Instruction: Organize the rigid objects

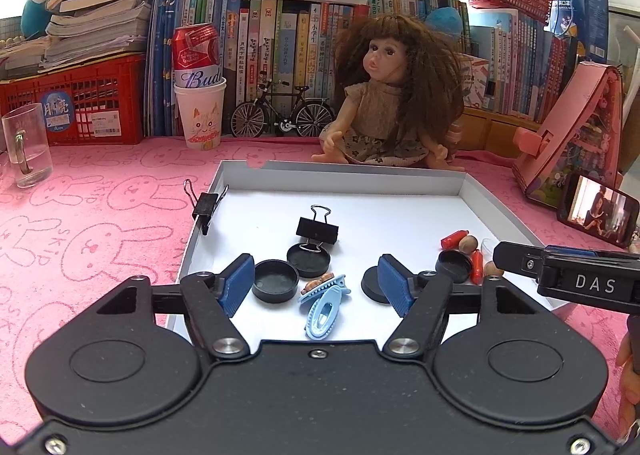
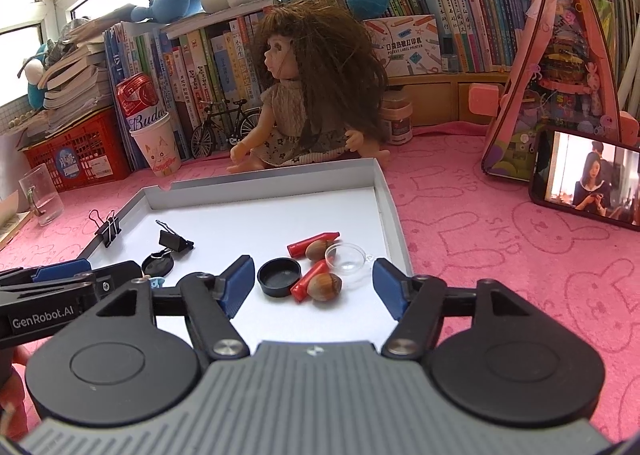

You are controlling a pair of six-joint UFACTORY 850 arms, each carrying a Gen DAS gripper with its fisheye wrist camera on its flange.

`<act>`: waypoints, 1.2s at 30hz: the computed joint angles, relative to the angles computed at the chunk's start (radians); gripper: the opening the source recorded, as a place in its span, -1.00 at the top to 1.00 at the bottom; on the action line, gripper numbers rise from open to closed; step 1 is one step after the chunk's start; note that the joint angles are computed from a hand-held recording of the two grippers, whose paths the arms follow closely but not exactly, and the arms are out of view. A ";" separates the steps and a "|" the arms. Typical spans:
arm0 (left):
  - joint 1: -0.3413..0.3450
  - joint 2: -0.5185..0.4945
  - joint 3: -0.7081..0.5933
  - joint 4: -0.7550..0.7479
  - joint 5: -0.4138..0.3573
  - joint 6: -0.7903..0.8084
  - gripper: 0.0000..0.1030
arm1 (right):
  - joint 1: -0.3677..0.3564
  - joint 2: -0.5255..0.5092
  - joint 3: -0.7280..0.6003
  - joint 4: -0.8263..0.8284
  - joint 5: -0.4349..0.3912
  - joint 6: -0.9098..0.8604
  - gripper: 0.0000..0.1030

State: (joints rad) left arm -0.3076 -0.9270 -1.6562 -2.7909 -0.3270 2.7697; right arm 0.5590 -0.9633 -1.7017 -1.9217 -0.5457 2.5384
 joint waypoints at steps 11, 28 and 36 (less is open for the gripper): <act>0.011 0.063 0.098 0.040 -0.061 -0.031 -0.41 | 0.012 0.032 0.049 -0.021 -0.008 0.019 -0.67; 0.025 0.153 0.254 0.050 -0.147 -0.013 -0.48 | 0.040 0.082 0.144 -0.032 -0.050 0.048 -0.78; 0.024 0.171 0.303 0.034 -0.164 0.035 -0.51 | 0.052 0.093 0.168 -0.020 -0.065 0.051 -0.78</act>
State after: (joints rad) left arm -0.2837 -0.7556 -1.3532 -2.7570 -0.4914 2.8042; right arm 0.6113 -0.8702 -1.5335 -1.9415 -0.6112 2.5897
